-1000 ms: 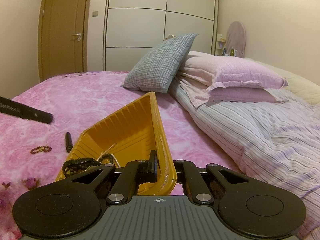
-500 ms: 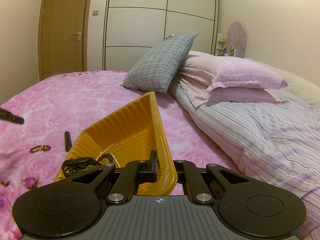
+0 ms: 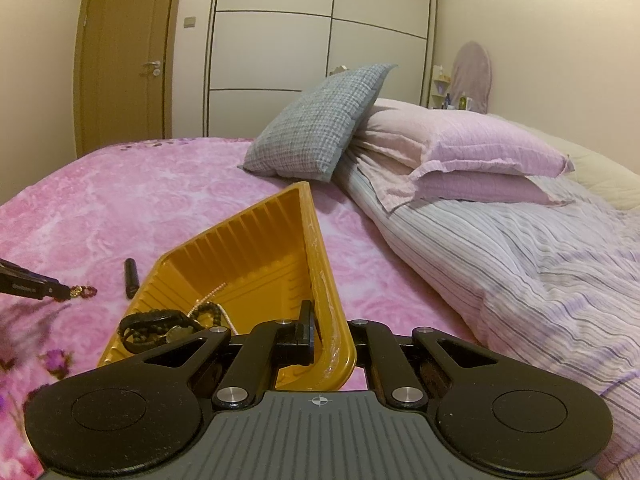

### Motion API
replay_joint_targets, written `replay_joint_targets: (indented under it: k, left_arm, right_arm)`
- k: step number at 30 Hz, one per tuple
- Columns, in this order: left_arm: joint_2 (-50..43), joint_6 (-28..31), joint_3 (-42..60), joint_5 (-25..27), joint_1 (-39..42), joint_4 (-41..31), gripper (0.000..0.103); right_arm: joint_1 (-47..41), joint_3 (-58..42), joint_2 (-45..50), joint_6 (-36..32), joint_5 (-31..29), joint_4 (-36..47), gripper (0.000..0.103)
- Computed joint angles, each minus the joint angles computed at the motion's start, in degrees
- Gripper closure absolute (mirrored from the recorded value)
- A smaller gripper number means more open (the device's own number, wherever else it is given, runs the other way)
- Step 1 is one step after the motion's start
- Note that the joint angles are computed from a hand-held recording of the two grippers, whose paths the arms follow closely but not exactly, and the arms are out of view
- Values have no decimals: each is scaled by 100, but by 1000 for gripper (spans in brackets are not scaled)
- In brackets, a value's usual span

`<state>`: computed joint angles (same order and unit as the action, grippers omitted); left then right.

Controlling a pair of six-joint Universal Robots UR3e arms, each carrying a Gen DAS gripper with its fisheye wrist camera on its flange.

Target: Organize jewelry

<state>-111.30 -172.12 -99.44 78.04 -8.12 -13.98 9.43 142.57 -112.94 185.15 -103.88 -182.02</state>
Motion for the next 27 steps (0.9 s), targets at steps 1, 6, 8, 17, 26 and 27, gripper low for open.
replay_joint_targets:
  k: [1,6,8,17,26,27]
  left_arm:
    - [-54,-3,65,24,-29,-23,82]
    - [-301,75,410,168,-150,-167,82]
    - [-437,124,638,290,-234,-326,84]
    - [-543,85,933,453,-326,-621,96]
    - [250,44,587,35,-111,-884,96]
    - [331,22,605,-34,-85,-952,96]
  right_arm:
    - [2,7,-4,0,-5,-1,97]
    - [-16,21,-1,3,-14,1,97]
    - [-20,20,-5,-1,-18,17,97]
    - [-8,11,31,-8,-36,-8,97]
    - [-13,0,4,-12,-24,17,97]
    - [-7,-3,-2,-3,-25,19,97]
